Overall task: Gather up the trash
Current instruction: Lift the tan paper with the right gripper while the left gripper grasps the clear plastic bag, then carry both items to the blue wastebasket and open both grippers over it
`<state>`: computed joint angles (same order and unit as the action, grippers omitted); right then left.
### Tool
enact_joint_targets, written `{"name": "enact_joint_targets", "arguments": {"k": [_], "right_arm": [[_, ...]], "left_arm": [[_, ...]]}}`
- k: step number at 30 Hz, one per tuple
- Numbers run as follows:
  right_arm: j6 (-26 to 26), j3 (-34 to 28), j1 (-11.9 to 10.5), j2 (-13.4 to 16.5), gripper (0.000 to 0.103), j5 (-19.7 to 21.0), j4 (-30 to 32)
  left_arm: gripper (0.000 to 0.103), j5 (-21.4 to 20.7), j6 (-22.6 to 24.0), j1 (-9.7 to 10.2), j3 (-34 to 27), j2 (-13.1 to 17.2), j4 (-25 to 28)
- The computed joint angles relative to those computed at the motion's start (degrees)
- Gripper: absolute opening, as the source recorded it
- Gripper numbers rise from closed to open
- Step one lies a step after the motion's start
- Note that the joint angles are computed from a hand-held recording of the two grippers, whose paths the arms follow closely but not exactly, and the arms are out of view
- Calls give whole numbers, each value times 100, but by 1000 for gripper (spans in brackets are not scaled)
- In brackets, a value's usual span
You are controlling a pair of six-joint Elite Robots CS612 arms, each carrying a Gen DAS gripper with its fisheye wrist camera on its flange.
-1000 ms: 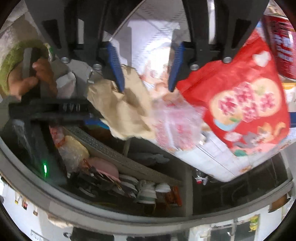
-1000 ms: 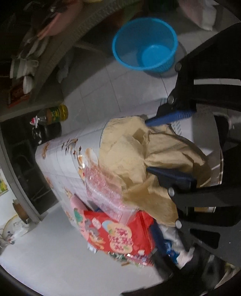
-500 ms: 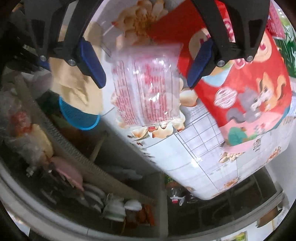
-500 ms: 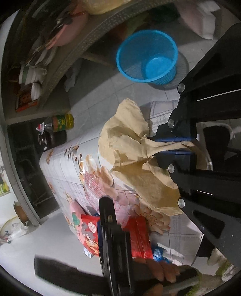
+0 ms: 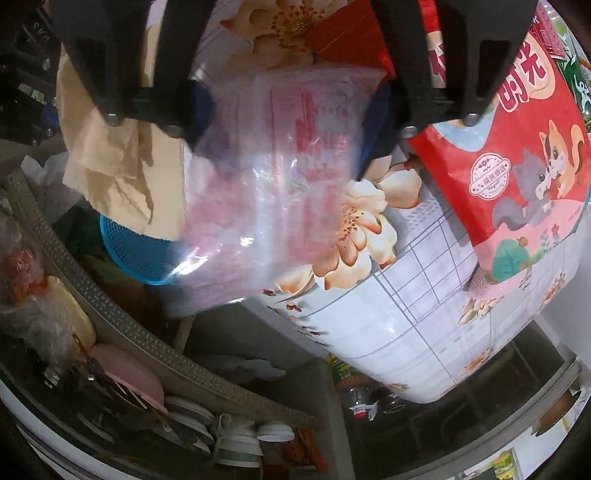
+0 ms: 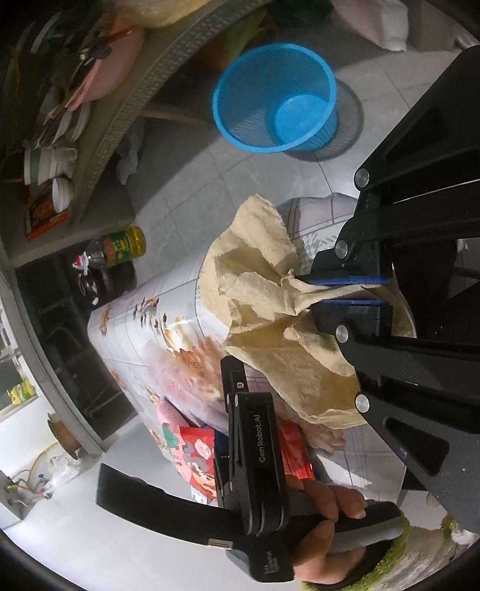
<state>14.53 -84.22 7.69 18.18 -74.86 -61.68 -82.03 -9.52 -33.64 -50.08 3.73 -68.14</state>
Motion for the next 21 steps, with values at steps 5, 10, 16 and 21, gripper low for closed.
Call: {"name": "enact_joint_targets", "arguments": {"k": [5, 10, 16, 21], "right_arm": [[211, -45, -52, 27, 4, 220, 7], [384, -59, -110, 42, 3, 424, -1], [670, -163, -162, 83, 3, 537, -136], [850, -308, -230, 126, 3, 514, -225]], "left_arm": [[40, 102, 33, -20, -94, 30, 4], [37, 155, 41, -32, -280, 83, -73], [37, -18, 151, -63, -377, 53, -254], [37, -373, 286, -115, -143, -93, -478]]}}
